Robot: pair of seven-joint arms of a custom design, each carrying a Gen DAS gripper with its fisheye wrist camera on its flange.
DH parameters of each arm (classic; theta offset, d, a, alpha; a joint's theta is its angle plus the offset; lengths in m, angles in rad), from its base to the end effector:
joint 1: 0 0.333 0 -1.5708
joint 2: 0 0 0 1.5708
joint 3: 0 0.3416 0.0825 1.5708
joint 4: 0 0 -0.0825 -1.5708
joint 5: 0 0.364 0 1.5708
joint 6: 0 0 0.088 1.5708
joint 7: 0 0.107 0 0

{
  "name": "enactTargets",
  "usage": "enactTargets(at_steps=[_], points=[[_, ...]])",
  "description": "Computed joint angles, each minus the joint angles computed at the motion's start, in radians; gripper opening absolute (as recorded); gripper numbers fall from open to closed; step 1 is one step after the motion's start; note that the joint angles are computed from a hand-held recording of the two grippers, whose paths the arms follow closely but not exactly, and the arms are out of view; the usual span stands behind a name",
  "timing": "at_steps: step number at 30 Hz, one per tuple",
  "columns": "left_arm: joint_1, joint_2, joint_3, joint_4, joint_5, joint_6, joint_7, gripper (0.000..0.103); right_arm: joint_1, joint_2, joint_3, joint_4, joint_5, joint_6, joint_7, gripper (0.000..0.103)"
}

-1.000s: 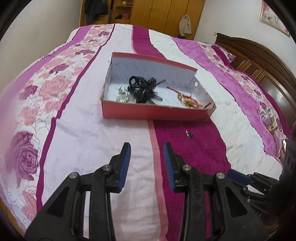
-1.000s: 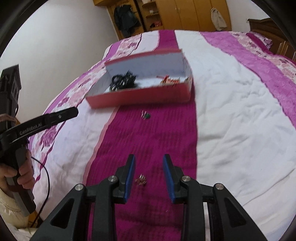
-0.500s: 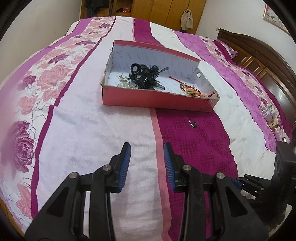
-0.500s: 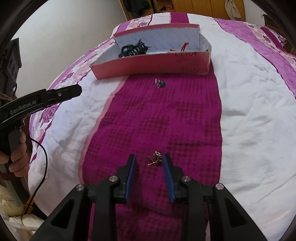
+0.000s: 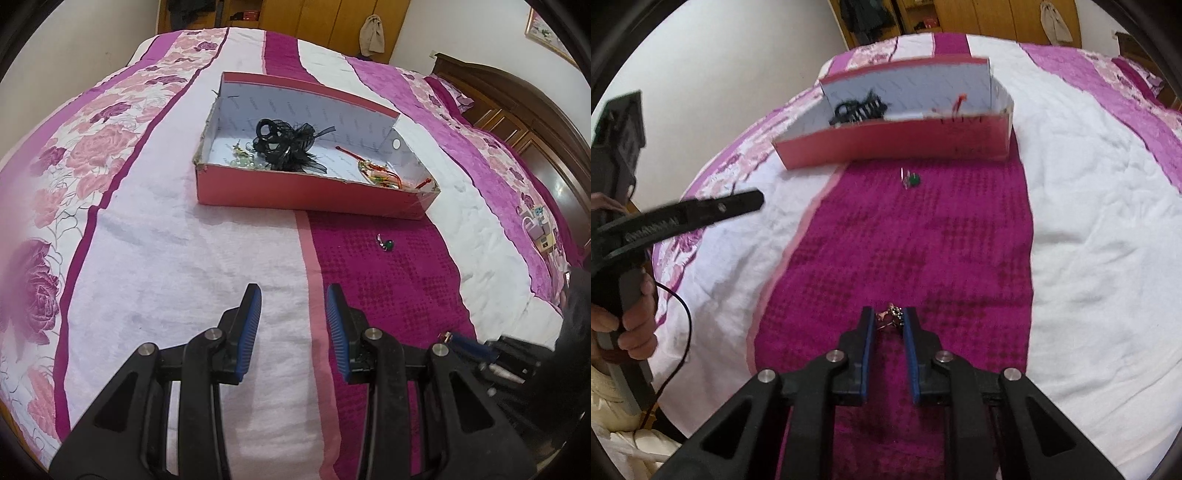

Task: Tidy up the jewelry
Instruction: 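Grasp the small gold earring with the right tool, then grasp the green bead earring with the left tool while the right holds the gold earring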

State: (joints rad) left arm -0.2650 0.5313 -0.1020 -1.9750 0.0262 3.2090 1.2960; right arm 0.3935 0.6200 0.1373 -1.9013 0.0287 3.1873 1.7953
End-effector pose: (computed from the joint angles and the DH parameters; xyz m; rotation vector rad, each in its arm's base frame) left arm 0.6209 -0.2322 0.3185 -1.8340 1.9989 -0.9167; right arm 0.5944 0.3300 0.2880 -1.9423 1.5494 -0.2524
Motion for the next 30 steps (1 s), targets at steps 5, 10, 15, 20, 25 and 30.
enactTargets(at_steps=[5,10,15,20,25,30], points=[[0.021,0.024,-0.036,0.041,0.007,-0.029,0.016,0.028,0.059,-0.014,-0.082,0.003,0.007,0.052,0.028,0.017],[0.055,0.062,-0.098,0.098,0.011,-0.051,0.051,0.028,0.093,-0.005,-0.146,0.034,0.028,0.087,0.064,0.017],[0.100,0.116,-0.176,0.172,-0.007,-0.088,0.099,0.028,0.110,0.006,-0.191,0.062,0.045,0.104,0.088,0.017],[0.091,0.168,-0.192,0.249,-0.029,-0.117,0.121,0.028,0.150,0.015,-0.254,0.077,0.065,0.122,0.101,0.017],[0.056,0.208,-0.176,0.317,-0.036,-0.150,0.132,0.028,0.151,0.023,-0.269,0.079,0.083,0.142,0.102,0.017],[-0.017,0.245,-0.107,0.386,-0.012,-0.181,0.118,0.028,0.128,0.031,-0.252,0.080,0.096,0.158,0.100,0.017]])
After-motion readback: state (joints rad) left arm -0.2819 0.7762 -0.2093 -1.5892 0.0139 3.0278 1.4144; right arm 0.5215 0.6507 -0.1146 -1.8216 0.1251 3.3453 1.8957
